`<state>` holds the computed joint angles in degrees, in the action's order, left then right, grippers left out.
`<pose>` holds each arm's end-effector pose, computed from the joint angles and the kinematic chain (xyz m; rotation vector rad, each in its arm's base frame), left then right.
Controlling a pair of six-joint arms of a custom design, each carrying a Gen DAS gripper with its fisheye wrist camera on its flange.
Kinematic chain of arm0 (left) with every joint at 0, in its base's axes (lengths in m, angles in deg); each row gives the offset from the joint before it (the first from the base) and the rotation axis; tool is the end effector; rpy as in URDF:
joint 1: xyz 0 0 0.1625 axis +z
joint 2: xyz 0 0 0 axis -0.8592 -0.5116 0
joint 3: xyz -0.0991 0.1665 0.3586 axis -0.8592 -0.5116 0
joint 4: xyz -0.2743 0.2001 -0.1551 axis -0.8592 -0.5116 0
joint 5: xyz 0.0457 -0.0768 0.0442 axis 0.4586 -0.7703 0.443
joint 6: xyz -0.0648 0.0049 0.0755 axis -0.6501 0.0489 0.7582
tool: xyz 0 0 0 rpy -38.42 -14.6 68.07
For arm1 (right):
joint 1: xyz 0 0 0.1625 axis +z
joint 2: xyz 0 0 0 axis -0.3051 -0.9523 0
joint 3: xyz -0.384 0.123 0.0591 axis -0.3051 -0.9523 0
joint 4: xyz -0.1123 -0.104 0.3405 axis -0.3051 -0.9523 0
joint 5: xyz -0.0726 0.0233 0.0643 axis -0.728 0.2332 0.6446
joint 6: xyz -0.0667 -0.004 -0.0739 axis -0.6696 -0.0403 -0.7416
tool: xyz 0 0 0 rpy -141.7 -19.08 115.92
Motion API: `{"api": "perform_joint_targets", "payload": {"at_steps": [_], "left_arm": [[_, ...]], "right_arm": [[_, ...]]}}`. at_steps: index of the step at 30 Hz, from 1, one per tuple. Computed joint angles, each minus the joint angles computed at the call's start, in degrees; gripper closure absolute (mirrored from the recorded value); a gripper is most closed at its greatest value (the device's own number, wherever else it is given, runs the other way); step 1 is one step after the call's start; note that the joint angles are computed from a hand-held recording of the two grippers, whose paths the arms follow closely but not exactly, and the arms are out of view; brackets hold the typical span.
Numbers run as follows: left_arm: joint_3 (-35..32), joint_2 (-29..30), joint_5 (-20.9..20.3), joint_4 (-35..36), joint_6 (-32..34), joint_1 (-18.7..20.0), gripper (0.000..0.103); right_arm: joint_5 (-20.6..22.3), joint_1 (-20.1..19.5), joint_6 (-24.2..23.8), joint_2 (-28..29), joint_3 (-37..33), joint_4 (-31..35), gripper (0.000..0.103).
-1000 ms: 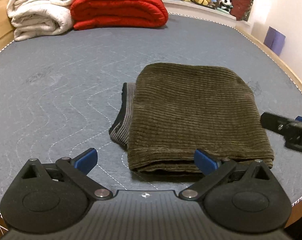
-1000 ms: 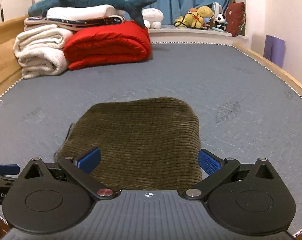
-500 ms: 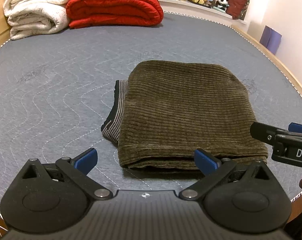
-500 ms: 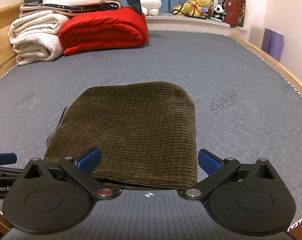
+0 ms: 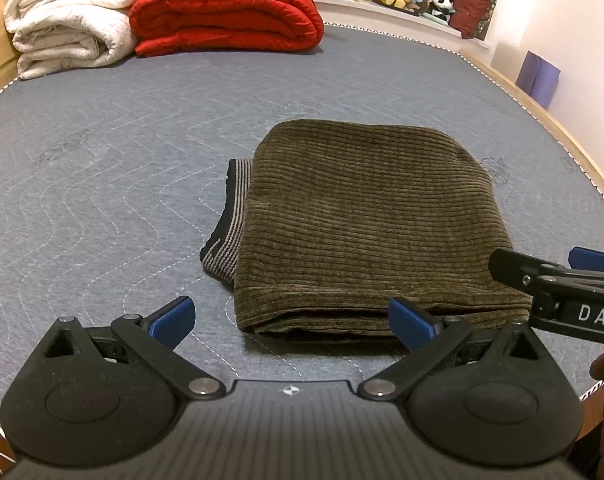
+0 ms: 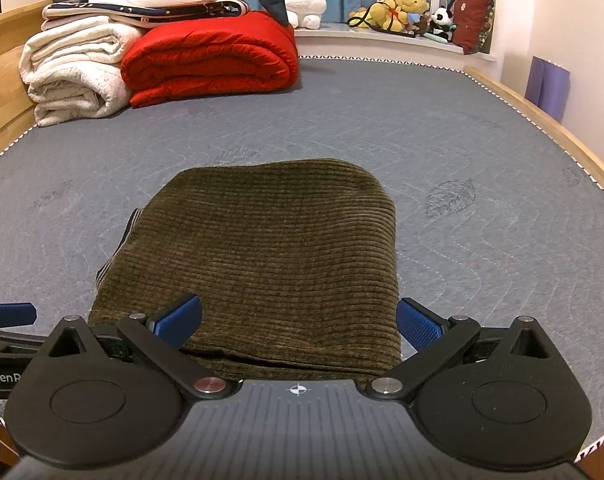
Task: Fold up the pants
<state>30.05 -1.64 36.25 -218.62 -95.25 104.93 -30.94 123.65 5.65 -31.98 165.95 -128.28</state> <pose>-0.1664 -0.4941 0.1788 -0.2810 2.0643 -1.0340 0.2754 -0.5867 0.1135 1.1225 -2.3976 0.7218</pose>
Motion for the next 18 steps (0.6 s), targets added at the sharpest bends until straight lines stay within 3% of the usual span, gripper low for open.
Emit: {"api": "perform_joint_targets", "payload": {"at_steps": [18], "left_arm": [[0.23,0.52,0.16,-2.39,2.37,-0.13,0.000]], "right_arm": [[-0.13,0.10,0.67,0.06,0.11,0.03,0.001]]}}
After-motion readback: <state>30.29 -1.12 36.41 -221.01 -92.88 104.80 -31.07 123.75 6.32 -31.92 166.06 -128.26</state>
